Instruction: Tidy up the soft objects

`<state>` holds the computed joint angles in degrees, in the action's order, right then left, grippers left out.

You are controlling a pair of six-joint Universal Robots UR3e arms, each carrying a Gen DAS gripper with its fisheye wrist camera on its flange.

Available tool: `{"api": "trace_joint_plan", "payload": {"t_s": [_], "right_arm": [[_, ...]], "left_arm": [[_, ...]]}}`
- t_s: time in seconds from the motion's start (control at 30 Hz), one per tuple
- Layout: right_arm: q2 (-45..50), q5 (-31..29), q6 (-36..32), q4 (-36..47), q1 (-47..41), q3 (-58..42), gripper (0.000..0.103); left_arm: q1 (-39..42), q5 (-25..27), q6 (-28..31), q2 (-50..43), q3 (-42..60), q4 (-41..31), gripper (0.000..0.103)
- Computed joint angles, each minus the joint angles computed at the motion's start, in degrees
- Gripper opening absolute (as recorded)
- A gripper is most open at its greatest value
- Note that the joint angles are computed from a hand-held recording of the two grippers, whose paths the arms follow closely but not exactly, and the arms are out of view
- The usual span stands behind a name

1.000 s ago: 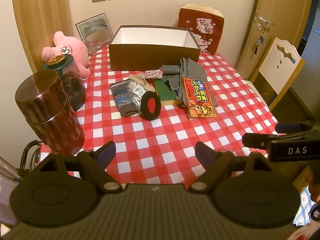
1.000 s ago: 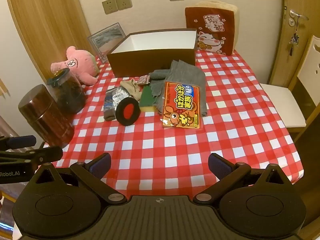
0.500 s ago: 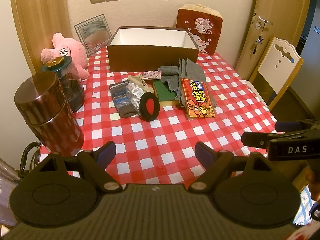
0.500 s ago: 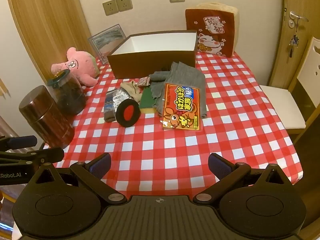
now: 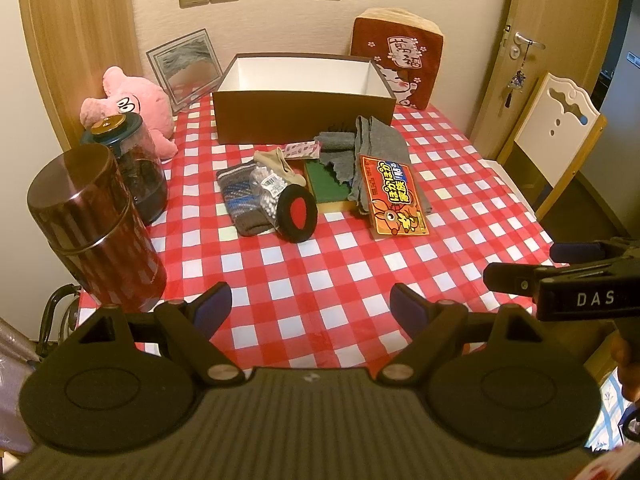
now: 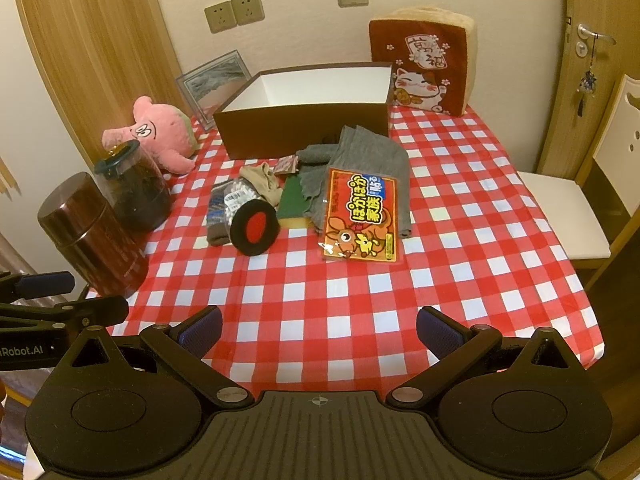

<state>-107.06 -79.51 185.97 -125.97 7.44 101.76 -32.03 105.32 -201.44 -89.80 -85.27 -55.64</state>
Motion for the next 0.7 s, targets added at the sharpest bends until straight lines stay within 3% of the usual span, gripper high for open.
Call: {"api": "trace_joint_plan", "payload": {"t_s": [0.7], "right_arm": [[-0.26,0.15,-0.10,-0.43,-0.21,0.33,0.103]], "left_arm": [[-0.88,0.72,-0.59,-1.95,2.99,-1.19,0.085]]}}
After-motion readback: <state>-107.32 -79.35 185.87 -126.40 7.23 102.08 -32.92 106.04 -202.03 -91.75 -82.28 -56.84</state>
